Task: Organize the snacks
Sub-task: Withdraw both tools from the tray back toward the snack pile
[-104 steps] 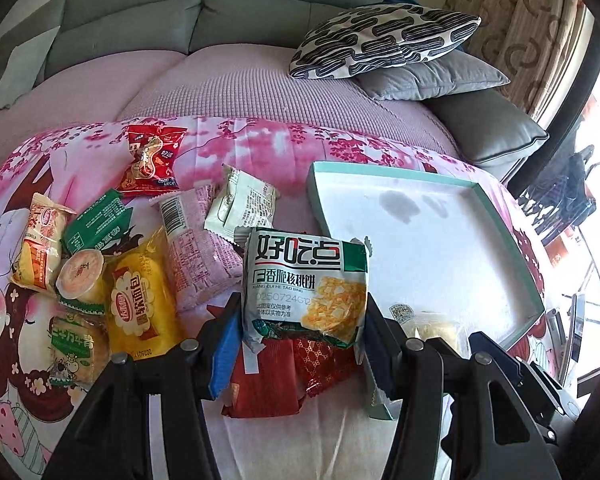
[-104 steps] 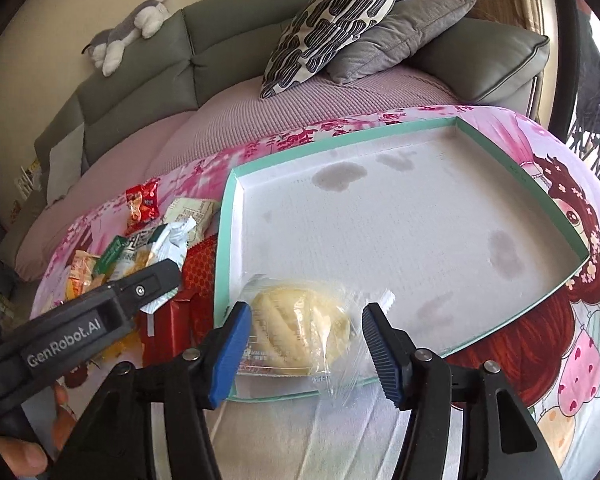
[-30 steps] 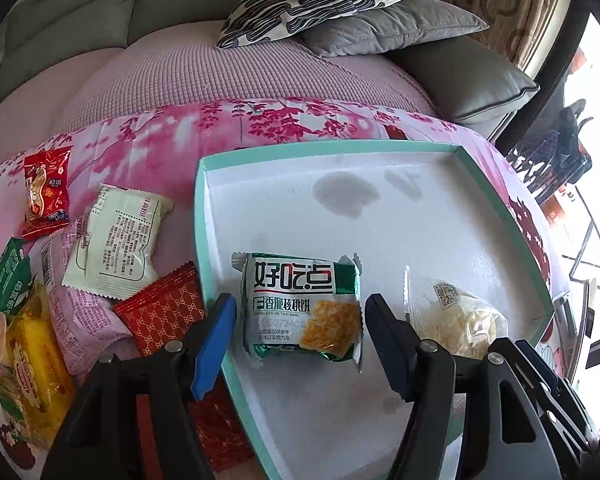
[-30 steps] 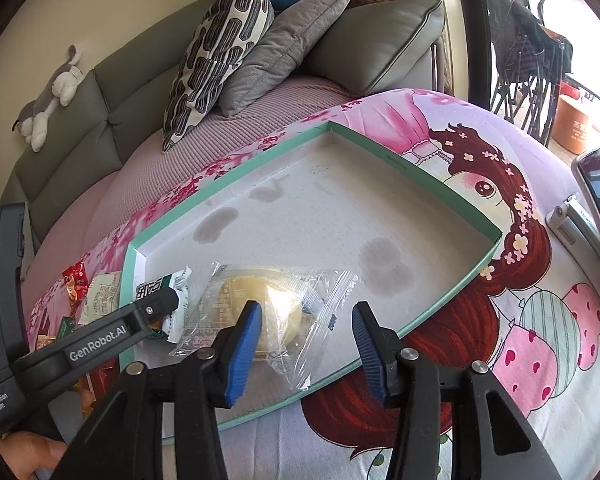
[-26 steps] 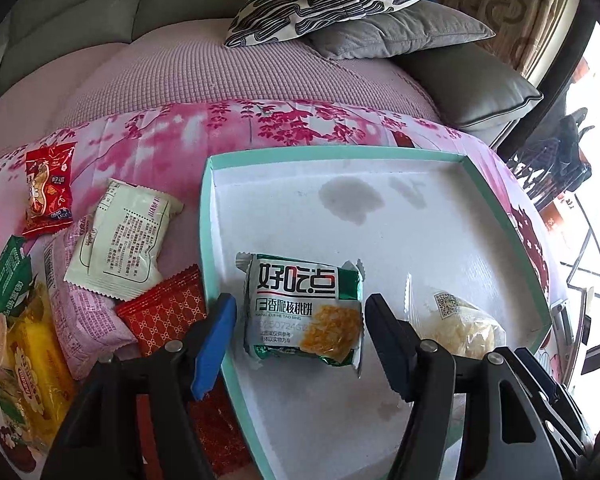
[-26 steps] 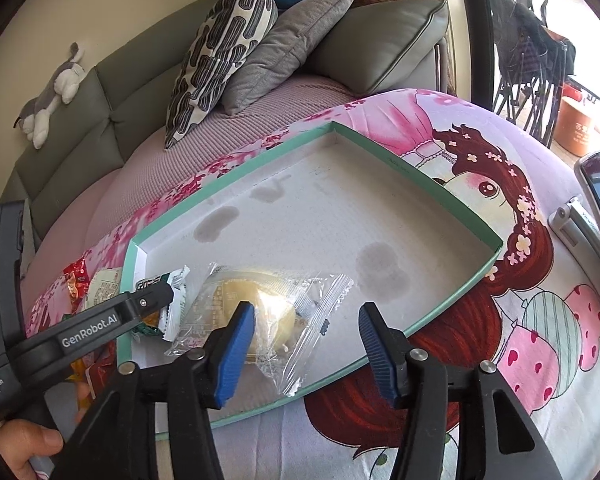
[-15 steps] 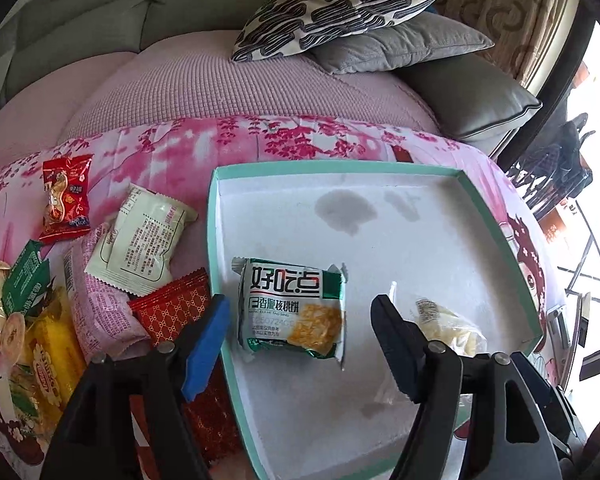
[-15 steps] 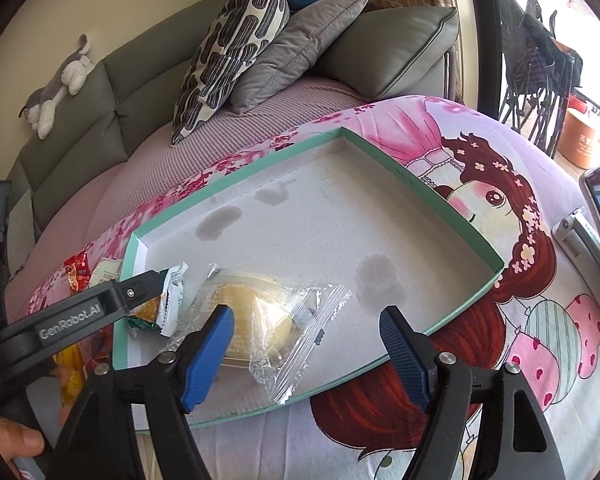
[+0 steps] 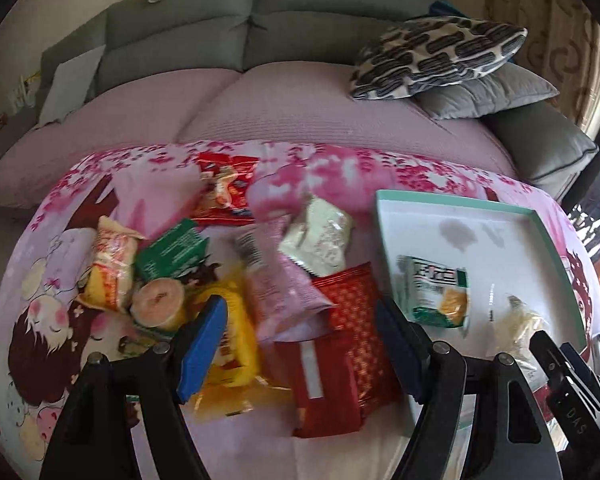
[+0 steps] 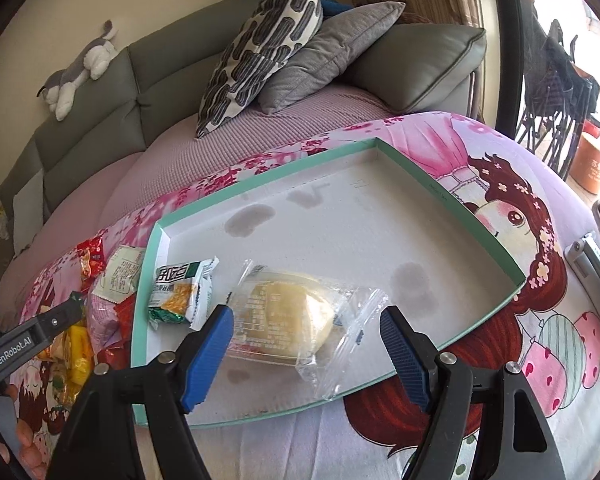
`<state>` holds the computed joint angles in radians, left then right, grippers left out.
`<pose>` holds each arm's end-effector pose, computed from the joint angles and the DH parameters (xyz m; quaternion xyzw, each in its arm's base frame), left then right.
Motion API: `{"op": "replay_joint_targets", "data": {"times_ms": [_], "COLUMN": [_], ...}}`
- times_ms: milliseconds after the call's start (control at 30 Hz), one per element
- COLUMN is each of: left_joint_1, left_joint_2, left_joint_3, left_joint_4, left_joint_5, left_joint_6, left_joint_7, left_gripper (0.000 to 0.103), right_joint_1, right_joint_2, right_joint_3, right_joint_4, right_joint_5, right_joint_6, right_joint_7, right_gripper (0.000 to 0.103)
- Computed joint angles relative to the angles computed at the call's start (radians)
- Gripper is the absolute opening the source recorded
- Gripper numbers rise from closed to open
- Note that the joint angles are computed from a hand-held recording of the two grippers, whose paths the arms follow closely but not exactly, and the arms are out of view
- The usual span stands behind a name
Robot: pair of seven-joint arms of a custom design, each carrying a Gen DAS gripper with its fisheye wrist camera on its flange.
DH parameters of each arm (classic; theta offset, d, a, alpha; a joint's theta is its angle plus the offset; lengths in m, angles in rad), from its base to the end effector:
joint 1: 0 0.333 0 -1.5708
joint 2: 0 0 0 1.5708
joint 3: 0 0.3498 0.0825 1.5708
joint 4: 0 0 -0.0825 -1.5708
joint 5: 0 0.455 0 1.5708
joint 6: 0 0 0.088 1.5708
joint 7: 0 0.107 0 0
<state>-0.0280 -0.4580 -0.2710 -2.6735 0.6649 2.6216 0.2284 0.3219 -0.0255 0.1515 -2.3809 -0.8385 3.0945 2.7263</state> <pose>0.4311 -0.1435 0.3995 -0.8208 0.4749 -0.1748 0.2650 0.4805 0.3156 0.3821 -0.7027 0.6085 -0.1567 0.3338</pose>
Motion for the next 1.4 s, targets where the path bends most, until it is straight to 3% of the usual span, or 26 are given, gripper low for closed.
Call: {"op": "replay_joint_targets", "data": {"times_ms": [167,333,433,500,533,800,900,1033,1167,1300,1400], "left_joint_1": [0.009,0.008,0.015,0.021,0.023,0.038,0.047,0.044,0.029,0.018,0.011], "left_joint_2": [-0.084,-0.119,-0.111,-0.109,-0.109,-0.145,-0.159,-0.179,-0.219,-0.253,-0.288], "left_joint_3": [-0.002,0.002,-0.005,-0.01,-0.013,-0.022,-0.045,-0.06,-0.047,-0.027,0.002], "left_joint_4": [-0.057,-0.089,-0.087,-0.088,-0.088,-0.112,-0.106,-0.105,-0.125,-0.144,-0.17], "left_joint_5": [-0.011,-0.028,-0.028,-0.018,-0.013,0.039,0.055,0.086,0.086,0.074,0.048], "left_joint_6": [-0.065,-0.065,-0.074,-0.076,-0.078,-0.053,-0.102,-0.168,-0.198,-0.249,-0.271], "left_joint_7": [-0.041,-0.057,-0.067,-0.077,-0.083,-0.142,-0.161,-0.198,-0.229,-0.203,-0.17], "left_gripper": [0.077,0.077,0.077,0.085,0.098,0.101,0.101,0.101,0.101,0.101,0.101], "right_joint_1": [0.02,0.054,0.064,0.07,0.071,0.082,0.092,0.116,0.137,0.17,0.196], "right_joint_2": [0.007,0.014,0.018,0.019,0.02,0.028,0.033,0.042,0.054,0.066,0.079], "right_joint_3": [0.013,0.007,0.001,-0.002,-0.004,-0.015,-0.013,-0.008,-0.01,-0.016,-0.012], "right_joint_4": [0.034,0.053,0.061,0.065,0.068,0.061,0.06,0.078,0.08,0.094,0.099], "right_joint_5": [-0.148,-0.207,-0.246,-0.269,-0.287,-0.213,-0.165,-0.202,-0.165,-0.194,-0.136], "right_joint_6": [-0.032,-0.061,-0.079,-0.092,-0.095,-0.072,-0.055,-0.073,-0.03,-0.017,-0.011], "right_joint_7": [0.077,0.093,0.126,0.148,0.165,0.109,0.049,0.054,0.006,0.005,-0.062], "right_gripper": [0.079,0.08,0.091,0.103,0.103,0.103,0.103,0.103,0.103,0.103,0.103]}}
